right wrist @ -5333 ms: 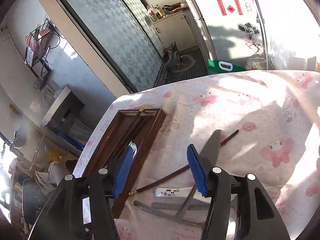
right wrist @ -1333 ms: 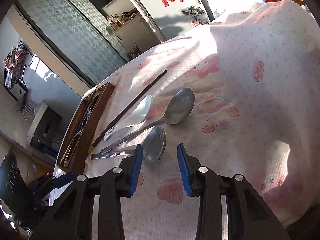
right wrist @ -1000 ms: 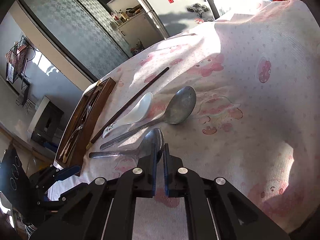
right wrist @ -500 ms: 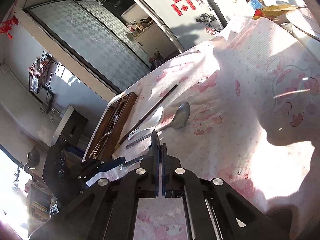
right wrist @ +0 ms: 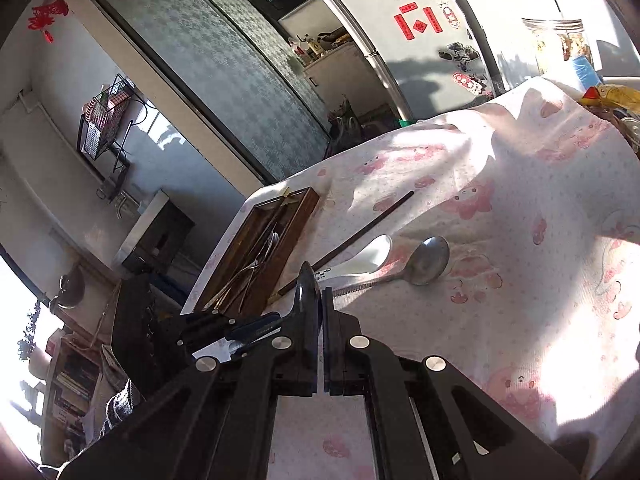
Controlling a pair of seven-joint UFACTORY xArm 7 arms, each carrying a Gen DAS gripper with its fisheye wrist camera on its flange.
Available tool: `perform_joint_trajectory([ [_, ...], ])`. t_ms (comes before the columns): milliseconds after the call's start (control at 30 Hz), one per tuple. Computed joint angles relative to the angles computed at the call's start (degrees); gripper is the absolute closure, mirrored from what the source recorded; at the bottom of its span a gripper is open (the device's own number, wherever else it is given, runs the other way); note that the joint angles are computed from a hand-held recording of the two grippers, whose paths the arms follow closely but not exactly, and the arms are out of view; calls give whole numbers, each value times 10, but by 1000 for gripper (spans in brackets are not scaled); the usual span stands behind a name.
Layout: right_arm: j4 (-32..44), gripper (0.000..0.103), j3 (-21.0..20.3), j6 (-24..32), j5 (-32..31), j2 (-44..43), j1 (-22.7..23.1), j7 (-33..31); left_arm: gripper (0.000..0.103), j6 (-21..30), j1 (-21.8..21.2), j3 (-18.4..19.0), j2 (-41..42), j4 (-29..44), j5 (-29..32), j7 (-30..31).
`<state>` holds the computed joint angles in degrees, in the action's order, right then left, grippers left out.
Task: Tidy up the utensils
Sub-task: 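Carry the large spoon into the wooden tray and open the right gripper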
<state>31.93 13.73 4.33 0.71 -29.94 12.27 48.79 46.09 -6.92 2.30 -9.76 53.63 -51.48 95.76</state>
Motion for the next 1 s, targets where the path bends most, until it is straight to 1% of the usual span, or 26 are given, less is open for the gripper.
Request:
perform_joint_trajectory([
  [133,67,102,-6,-7,-8,75,6,-21,83,6,15,13,14,25,-6,0],
  [267,162,102,-15,-2,-17,170,19,-55,83,12,41,19,54,75,-3,-16],
  [333,214,102,-36,2,4,221,46,-95,83,16,59,18,81,106,0,-30],
  [367,241,102,-46,7,22,246,59,-122,83,16,68,17,95,122,2,-35],
  [433,303,102,-51,19,71,301,71,-181,83,12,87,12,124,154,8,-51],
  [500,355,102,-40,30,120,350,65,-236,83,4,104,4,151,181,17,-70],
  [667,455,102,-9,59,160,447,41,-293,83,-17,137,-17,204,232,55,-113],
  [733,481,101,-11,68,159,474,40,-292,83,-12,148,-25,222,251,70,-131],
  [800,501,100,-29,78,137,496,54,-268,84,-3,157,-33,239,271,83,-148],
  [867,519,99,-55,94,102,514,76,-231,84,-9,164,-42,245,275,87,-150],
  [900,523,97,-55,95,97,520,76,-223,84,-8,166,-45,247,278,90,-154],
  [967,523,97,-39,91,100,524,65,-232,81,-19,168,-50,242,272,95,-158],
  [1000,526,95,-48,92,87,526,73,-222,81,-24,169,-52,239,268,93,-157],
])
